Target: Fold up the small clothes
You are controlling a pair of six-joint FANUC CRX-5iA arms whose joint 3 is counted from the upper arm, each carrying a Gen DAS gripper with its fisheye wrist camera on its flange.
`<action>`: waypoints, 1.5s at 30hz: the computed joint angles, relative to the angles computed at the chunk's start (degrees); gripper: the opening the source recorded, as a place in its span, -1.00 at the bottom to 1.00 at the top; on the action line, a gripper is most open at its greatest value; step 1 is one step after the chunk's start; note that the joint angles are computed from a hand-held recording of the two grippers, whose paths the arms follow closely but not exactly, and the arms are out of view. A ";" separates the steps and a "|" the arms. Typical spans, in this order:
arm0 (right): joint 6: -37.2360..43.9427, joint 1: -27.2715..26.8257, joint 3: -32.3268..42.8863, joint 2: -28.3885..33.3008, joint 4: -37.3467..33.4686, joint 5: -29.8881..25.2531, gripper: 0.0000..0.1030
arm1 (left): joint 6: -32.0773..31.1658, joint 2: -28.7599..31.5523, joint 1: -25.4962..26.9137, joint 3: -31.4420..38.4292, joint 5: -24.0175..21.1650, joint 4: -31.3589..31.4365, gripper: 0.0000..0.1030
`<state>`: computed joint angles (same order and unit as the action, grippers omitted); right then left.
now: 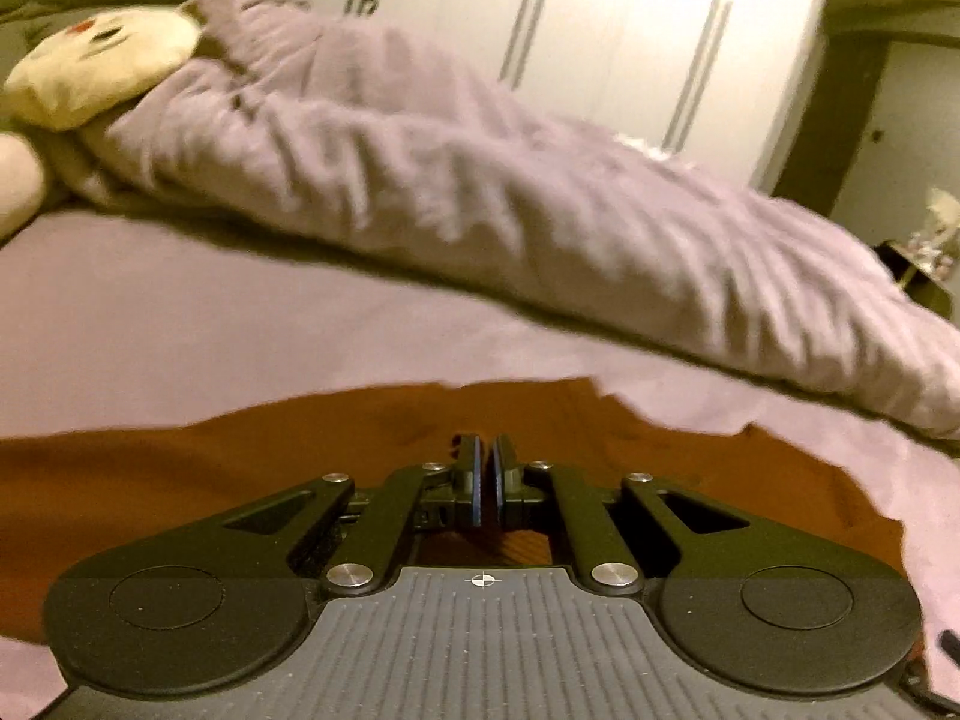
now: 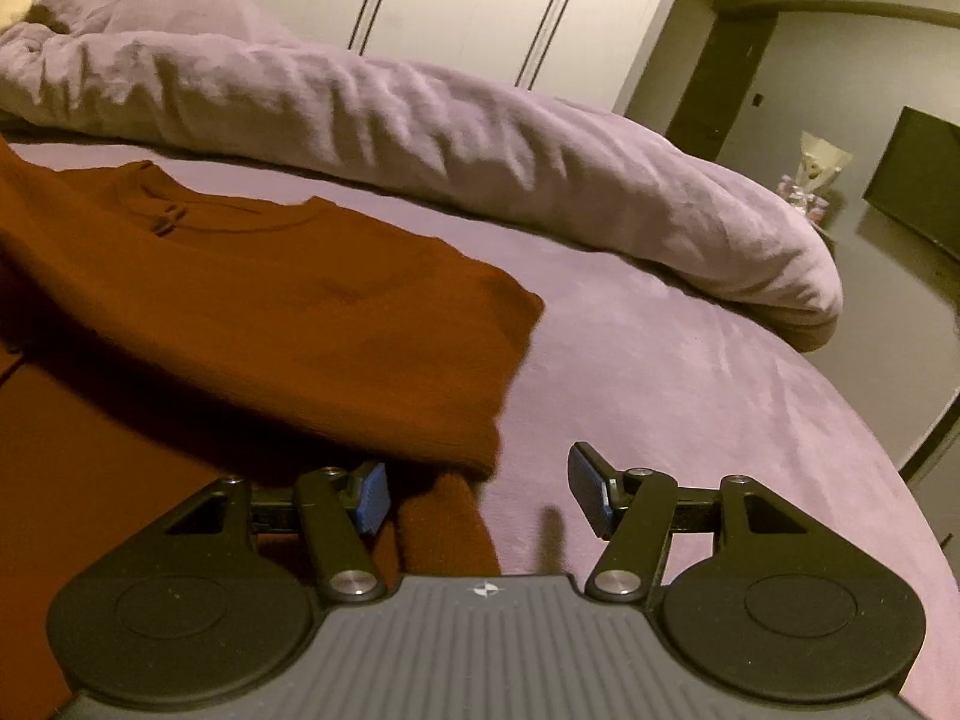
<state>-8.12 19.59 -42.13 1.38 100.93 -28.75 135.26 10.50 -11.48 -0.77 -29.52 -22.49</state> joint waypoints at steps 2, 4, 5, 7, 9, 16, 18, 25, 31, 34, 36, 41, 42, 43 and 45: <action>-0.94 -0.53 -0.30 0.17 1.72 -0.87 0.14 | -0.22 0.65 0.62 0.05 -1.88 0.91 -0.89; -2.06 -0.93 -0.41 0.30 2.30 -1.78 0.11 | -1.21 0.92 1.11 -0.50 -3.00 2.12 -0.89; -2.25 -1.22 -0.40 0.25 1.92 -1.47 0.11 | -1.29 1.27 0.99 -0.30 -3.90 1.88 -0.89; -2.94 -1.71 -0.39 0.16 1.03 -0.97 0.12 | -0.58 2.40 0.20 1.04 -6.76 0.14 -0.96; -3.50 -1.76 -0.27 0.33 -0.04 -1.03 0.19 | -0.76 3.06 -0.20 1.95 -9.41 -0.76 -0.96; -4.00 -2.73 0.19 0.69 7.87 1.99 0.23 | -4.49 2.66 1.81 -0.76 -6.40 4.87 -0.95; -3.92 -2.58 1.25 2.33 9.10 0.39 0.23 | -5.21 2.37 1.94 -1.14 -5.95 5.79 -0.95; -4.40 -4.40 3.22 4.08 8.20 1.52 0.29 | -4.02 5.15 -0.85 3.31 -11.07 1.98 -0.94; -5.36 -5.45 3.19 4.98 9.52 -0.74 0.62 | -4.92 6.14 -1.75 4.73 -13.30 -0.20 -0.94; -2.96 -4.28 3.88 5.66 5.02 -1.64 0.76 | -6.04 6.64 -2.14 5.94 -15.21 -0.98 -0.87; -0.67 -3.54 4.27 5.80 3.04 -2.11 0.79 | -6.46 6.58 -2.16 6.46 -16.40 -0.40 -0.85; 6.12 -2.49 3.33 2.57 -2.09 0.12 0.79 | -4.53 3.48 -2.69 5.05 -16.56 -0.27 -0.30; 7.62 -1.90 2.80 1.55 -3.28 -0.01 0.79 | -4.32 2.68 -2.88 4.44 -15.84 -0.68 -0.17; 7.82 -1.72 2.13 0.57 -2.97 0.03 0.79 | -4.09 1.99 -3.16 4.02 -15.39 -1.05 -0.14; 5.69 -2.07 0.63 -1.64 -0.18 0.42 0.79 | -3.62 1.15 -3.87 3.70 -14.93 -1.66 -0.12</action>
